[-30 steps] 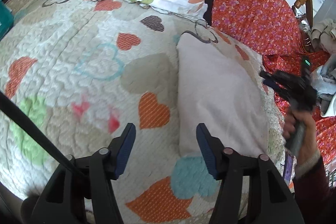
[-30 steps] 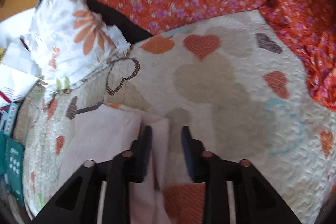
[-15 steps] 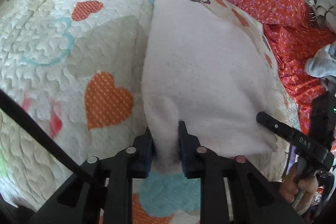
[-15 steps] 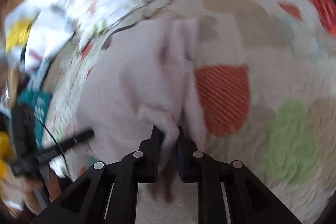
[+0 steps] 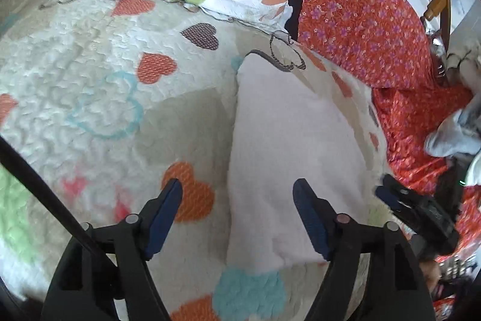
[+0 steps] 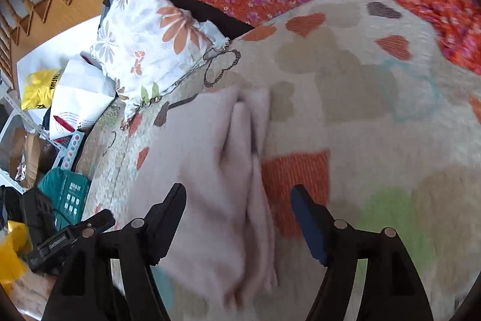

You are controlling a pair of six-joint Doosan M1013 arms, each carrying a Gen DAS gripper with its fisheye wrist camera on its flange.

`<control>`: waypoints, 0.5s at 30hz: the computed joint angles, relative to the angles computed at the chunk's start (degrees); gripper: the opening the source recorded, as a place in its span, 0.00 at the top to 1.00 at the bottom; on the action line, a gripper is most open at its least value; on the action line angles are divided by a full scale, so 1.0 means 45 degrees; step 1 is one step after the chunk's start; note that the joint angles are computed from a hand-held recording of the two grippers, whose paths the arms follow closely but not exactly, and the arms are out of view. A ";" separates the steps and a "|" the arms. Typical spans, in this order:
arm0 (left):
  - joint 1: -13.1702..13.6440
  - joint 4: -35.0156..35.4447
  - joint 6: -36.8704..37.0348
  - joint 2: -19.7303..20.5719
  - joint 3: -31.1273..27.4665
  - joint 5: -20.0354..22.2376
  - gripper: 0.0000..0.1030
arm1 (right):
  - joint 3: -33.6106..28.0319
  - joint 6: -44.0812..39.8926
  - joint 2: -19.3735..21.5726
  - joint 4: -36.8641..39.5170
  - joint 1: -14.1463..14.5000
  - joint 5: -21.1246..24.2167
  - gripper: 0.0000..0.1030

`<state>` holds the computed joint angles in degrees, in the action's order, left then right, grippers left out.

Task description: Fold small clothes

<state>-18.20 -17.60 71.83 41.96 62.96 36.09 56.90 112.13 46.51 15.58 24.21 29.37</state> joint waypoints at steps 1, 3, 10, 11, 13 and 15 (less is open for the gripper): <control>0.0053 -0.0314 0.0290 0.0179 -0.0207 0.0214 0.25 | -0.0792 -0.0032 0.0496 0.0118 -0.0081 0.0631 0.25; 0.0153 -0.1409 0.1147 0.0742 -0.0898 0.0940 0.25 | -0.1850 0.0042 0.1189 0.0225 -0.0181 0.1433 0.25; -0.0026 -0.1942 0.2129 0.1684 -0.2461 0.2918 0.57 | -0.3071 -0.1884 0.2352 0.4107 -0.0543 0.1396 0.66; -0.0004 -0.2007 0.2119 0.1609 -0.2526 0.3087 0.66 | -0.2965 -0.2273 0.2319 0.4632 -0.0569 0.1227 0.71; -0.0013 -0.1840 0.2148 0.1305 -0.2446 0.3039 0.68 | -0.2649 -0.3369 0.2133 0.5812 -0.0583 0.0788 0.73; -0.0121 -0.1136 0.1904 0.1048 -0.2313 0.2922 0.68 | -0.2271 -0.4709 0.1887 0.7202 -0.0606 0.0328 0.74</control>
